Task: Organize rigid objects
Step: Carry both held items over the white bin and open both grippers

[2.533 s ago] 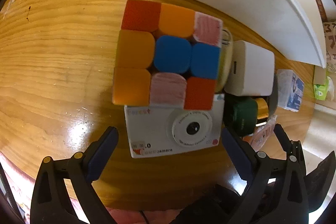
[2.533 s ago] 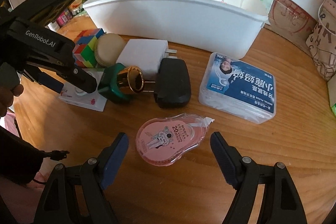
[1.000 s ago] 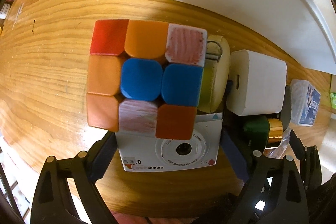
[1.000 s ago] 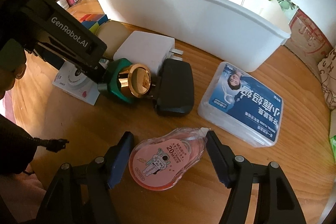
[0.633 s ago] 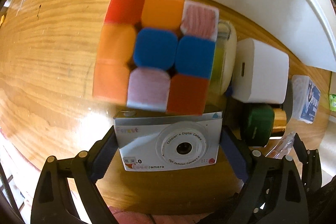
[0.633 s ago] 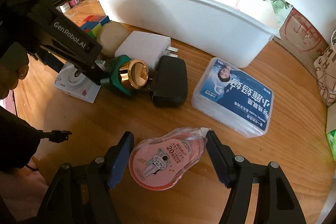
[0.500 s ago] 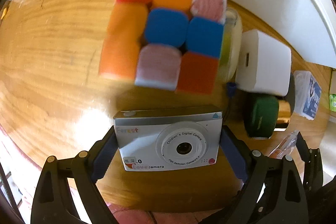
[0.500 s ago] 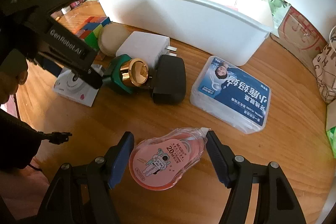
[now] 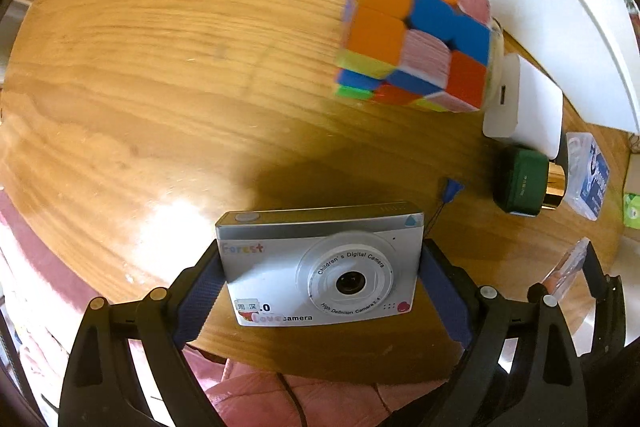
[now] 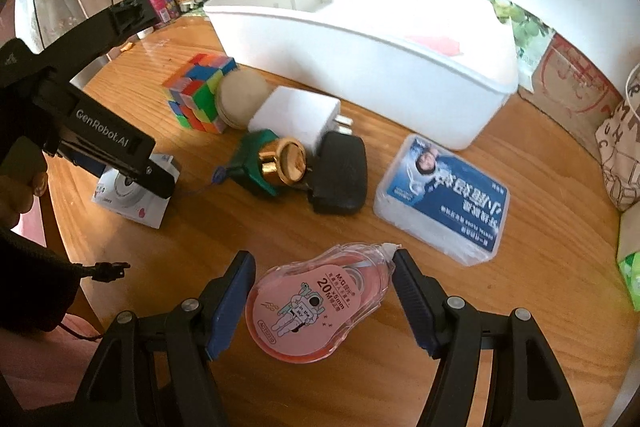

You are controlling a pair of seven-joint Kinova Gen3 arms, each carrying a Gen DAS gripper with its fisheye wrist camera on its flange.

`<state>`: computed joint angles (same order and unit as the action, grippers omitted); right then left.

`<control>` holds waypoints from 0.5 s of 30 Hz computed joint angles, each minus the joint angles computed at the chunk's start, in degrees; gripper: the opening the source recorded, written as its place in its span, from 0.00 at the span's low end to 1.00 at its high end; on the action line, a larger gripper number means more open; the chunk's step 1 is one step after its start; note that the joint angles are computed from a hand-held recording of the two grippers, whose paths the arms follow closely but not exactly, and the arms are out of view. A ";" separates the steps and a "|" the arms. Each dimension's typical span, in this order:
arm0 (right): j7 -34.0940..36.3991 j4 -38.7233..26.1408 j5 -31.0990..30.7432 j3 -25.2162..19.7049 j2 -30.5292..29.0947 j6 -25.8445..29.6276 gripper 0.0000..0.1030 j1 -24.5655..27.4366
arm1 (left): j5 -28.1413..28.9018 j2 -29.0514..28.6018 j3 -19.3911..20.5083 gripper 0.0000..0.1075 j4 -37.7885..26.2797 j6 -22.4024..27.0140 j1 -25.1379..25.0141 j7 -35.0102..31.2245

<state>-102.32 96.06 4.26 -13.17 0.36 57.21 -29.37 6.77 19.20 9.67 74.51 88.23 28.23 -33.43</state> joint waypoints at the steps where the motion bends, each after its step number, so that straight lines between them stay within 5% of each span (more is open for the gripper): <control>1: 0.26 -0.22 -0.03 -0.01 -0.05 -0.05 0.68 -0.02 | -0.06 -0.84 -0.13 0.87 0.73 -0.06 -0.11 0.15; 8: 1.60 -1.95 -0.41 -0.42 -1.97 -0.08 0.68 -0.14 | -1.80 -7.01 -0.43 0.87 4.20 0.30 -2.19 -0.21; 15: 3.41 -6.04 -0.28 -0.49 -1.93 0.07 0.68 0.19 | -6.01 -8.65 0.50 0.87 -0.74 3.95 -1.51 1.74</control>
<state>-98.91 90.01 3.98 -13.65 -1.57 57.28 -29.18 0.76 10.54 10.17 73.76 92.18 26.72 -31.69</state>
